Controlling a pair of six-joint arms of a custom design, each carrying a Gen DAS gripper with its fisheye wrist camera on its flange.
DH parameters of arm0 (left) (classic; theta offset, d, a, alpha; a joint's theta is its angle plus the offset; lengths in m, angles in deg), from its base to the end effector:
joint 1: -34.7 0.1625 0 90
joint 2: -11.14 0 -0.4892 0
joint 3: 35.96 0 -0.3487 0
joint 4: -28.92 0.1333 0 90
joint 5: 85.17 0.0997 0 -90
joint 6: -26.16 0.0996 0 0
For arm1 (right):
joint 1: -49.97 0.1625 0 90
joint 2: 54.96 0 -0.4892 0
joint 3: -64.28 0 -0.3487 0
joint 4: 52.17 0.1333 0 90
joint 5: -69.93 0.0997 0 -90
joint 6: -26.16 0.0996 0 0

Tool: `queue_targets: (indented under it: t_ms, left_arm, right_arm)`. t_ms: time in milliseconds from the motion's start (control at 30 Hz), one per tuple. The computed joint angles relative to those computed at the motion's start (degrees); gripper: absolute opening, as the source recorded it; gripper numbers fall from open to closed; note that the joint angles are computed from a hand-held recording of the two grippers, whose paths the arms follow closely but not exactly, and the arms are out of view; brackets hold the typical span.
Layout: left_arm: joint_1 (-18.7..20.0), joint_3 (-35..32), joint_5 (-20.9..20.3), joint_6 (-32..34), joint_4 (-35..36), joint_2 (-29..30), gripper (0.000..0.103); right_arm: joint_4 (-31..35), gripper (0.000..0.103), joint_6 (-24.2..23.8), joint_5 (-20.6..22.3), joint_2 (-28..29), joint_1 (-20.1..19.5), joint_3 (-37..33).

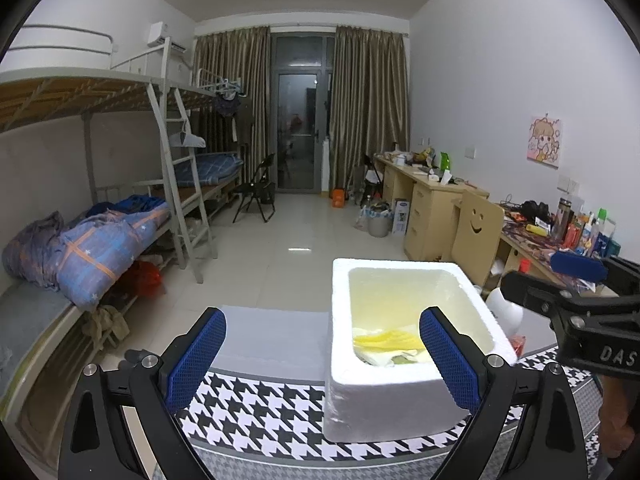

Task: Organize soft objects

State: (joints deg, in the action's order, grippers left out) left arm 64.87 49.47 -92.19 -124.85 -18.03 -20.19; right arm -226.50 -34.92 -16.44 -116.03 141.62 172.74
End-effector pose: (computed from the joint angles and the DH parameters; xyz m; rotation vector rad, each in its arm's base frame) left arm -0.4002 -0.5012 0.0370 -0.0161 1.7548 -1.4302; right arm 0.1572 -0.6079 0.3145 1.4578 -2.3356 0.8419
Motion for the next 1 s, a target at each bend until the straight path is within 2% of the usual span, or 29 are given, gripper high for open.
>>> queue_targets:
  t_ms: [133,433,600,733,867,1000]
  left_arm:
    - [-1.35,-2.69,-1.34,-7.59,8.93,1.94,0.098]
    - [-4.12,-2.27,-2.27,-10.1,9.23,3.29,0.099]
    - [-6.01,-2.51,-2.66,-8.41,7.34,4.41,0.1]
    - [-7.37,-3.86,-2.98,-10.33,9.89,5.59,0.102]
    - [-8.84,-4.4,-3.1,-11.14,10.92,6.72,0.102]
    - [-10.25,-5.29,-4.97,-11.93,11.77,8.08,0.102]
  right_arm:
    - [-0.56,0.091,-0.04,1.41,-1.72,-1.16,1.9]
    - [0.01,0.094,-1.36,4.62,-6.21,-3.67,5.47]
    - [-2.68,0.094,-4.94,7.07,-8.98,-5.38,8.79]
    - [-0.27,0.094,-5.47,8.62,-11.5,-6.79,9.89]
    - [-1.3,0.097,-6.09,10.35,-13.61,-8.44,11.75]
    - [-4.54,0.097,-7.26,13.63,-15.97,-10.74,15.02]
